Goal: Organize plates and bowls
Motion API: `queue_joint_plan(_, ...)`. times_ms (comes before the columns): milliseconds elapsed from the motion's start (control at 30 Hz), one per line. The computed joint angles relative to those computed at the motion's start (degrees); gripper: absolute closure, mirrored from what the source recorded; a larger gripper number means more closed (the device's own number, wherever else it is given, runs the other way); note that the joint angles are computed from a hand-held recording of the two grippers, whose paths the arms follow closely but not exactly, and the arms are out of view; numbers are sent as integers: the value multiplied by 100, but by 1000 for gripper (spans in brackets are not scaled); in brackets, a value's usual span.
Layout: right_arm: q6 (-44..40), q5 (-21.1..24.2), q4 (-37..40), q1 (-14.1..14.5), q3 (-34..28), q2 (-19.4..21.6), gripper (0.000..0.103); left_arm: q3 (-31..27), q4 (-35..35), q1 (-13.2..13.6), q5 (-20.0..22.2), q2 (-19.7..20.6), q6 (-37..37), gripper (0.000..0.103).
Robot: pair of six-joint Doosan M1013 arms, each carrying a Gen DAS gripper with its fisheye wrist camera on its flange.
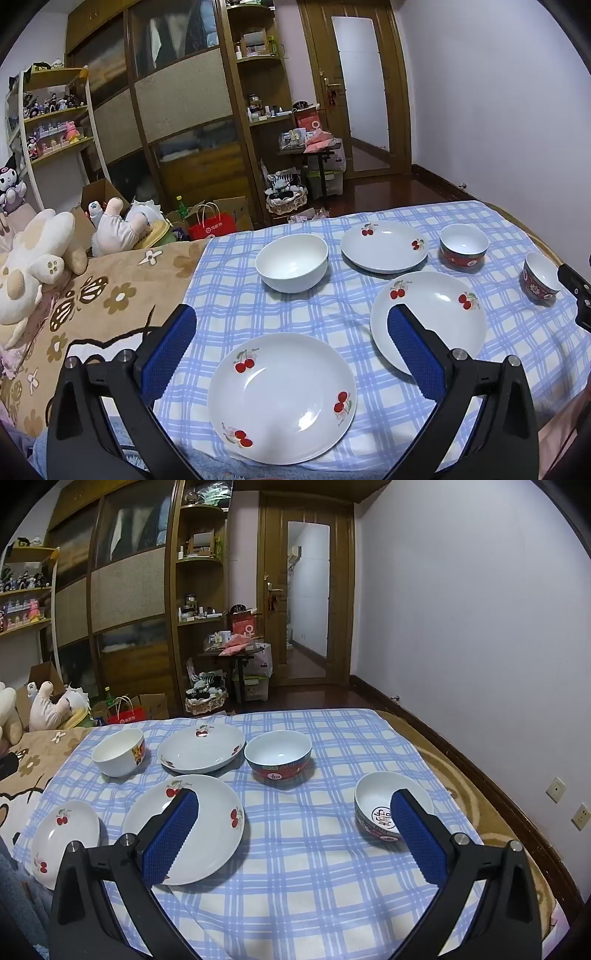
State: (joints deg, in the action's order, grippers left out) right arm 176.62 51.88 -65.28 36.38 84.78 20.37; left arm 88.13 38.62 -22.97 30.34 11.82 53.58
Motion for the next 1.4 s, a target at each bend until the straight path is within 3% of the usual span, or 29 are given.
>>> queue_joint_plan(1400,15,-4,-2,-1,10,-1,0,61,-102,41,-36,-18,128,1)
